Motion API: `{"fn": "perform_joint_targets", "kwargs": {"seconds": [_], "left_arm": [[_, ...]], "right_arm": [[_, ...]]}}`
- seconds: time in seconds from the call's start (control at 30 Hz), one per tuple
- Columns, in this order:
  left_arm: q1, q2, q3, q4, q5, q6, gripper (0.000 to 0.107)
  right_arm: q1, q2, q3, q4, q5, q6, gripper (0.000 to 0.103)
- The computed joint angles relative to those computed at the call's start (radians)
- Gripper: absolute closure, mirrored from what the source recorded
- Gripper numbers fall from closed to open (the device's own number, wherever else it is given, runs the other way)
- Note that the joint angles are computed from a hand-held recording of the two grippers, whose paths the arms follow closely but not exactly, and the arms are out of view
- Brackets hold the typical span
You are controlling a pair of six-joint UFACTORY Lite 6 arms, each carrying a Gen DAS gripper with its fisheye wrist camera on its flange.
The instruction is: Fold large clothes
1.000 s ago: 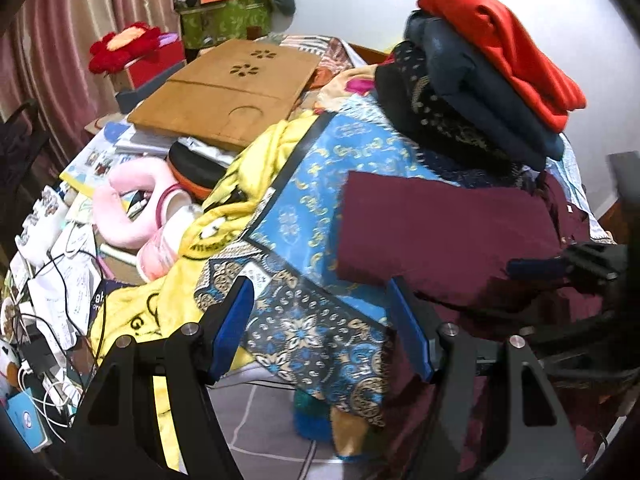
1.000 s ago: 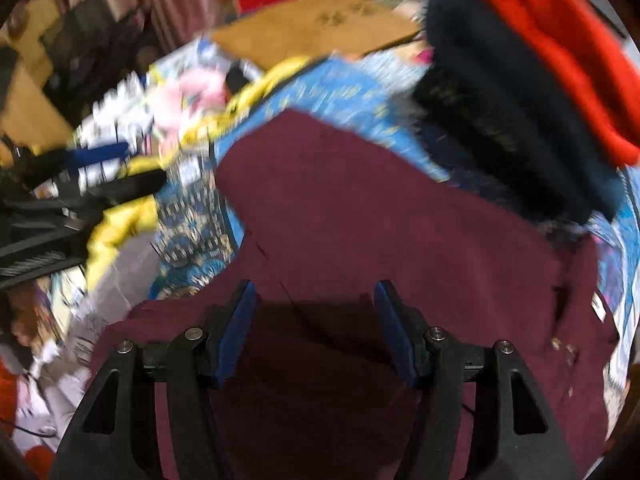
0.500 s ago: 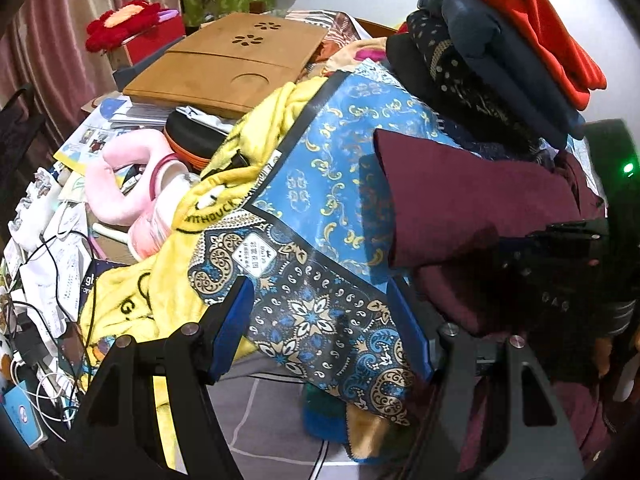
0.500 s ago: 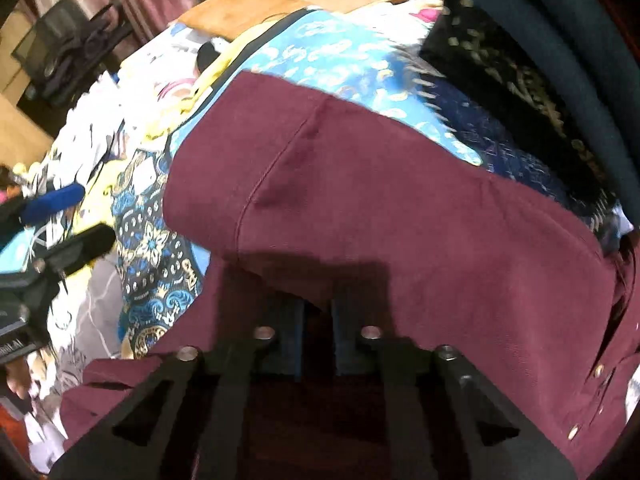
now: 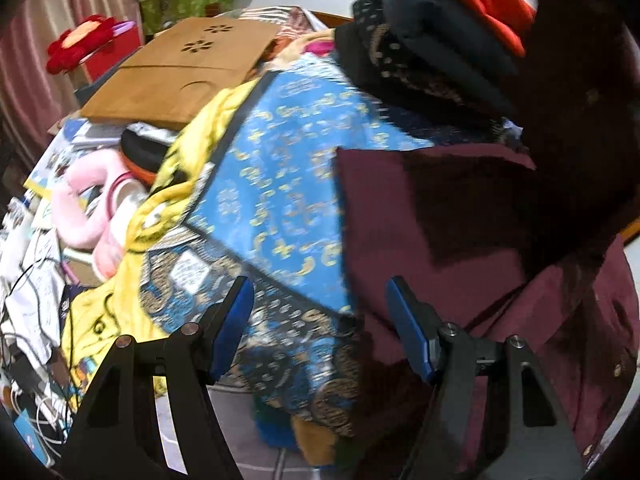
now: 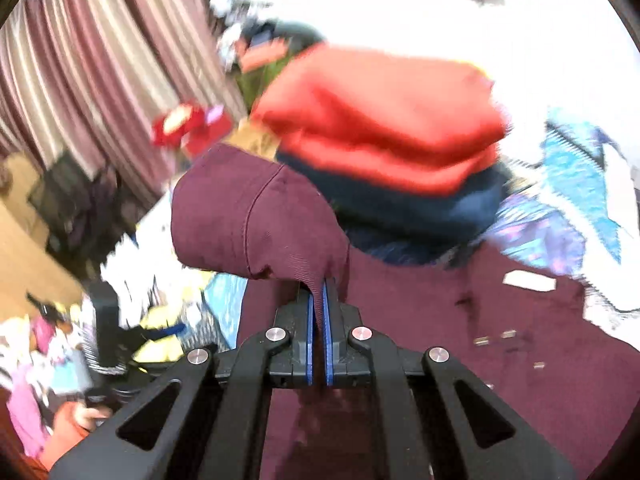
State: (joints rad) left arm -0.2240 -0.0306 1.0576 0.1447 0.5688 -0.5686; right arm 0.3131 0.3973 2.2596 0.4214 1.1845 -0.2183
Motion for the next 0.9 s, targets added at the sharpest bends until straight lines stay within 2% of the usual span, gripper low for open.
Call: {"fn": "perform_joint_targets", "kwargs": {"seconds": [0.27,0.5,0.6,0.7,0.8,0.9], "left_arm": [[-0.098,0.155,0.161,-0.106,0.049,0.109,0.039],[-0.212,0.136,0.138,-0.093,0.067,0.034,0.039],[-0.259,0.11,0.11,-0.069,0.068,-0.023,0.039],[-0.286,0.087,0.093,-0.051,0.075,-0.059,0.039],[-0.299,0.072,0.097,-0.027,0.089,-0.072,0.039],[-0.316,0.07,0.118,0.01,0.112,-0.081,0.039]], "right_arm": [[-0.373,-0.101,0.011,0.188,0.083,-0.079,0.099],[-0.696,-0.219,-0.277,0.281,0.078,-0.196,0.099],[-0.796,-0.279,-0.511,0.24,0.033,-0.258,0.099],[-0.87,-0.312,-0.692,0.235,0.038,-0.306,0.099],[-0.919,-0.345,-0.768,0.271,0.06,-0.346,0.099],[-0.911,-0.377,-0.771,0.255,0.067,-0.314,0.098]]}}
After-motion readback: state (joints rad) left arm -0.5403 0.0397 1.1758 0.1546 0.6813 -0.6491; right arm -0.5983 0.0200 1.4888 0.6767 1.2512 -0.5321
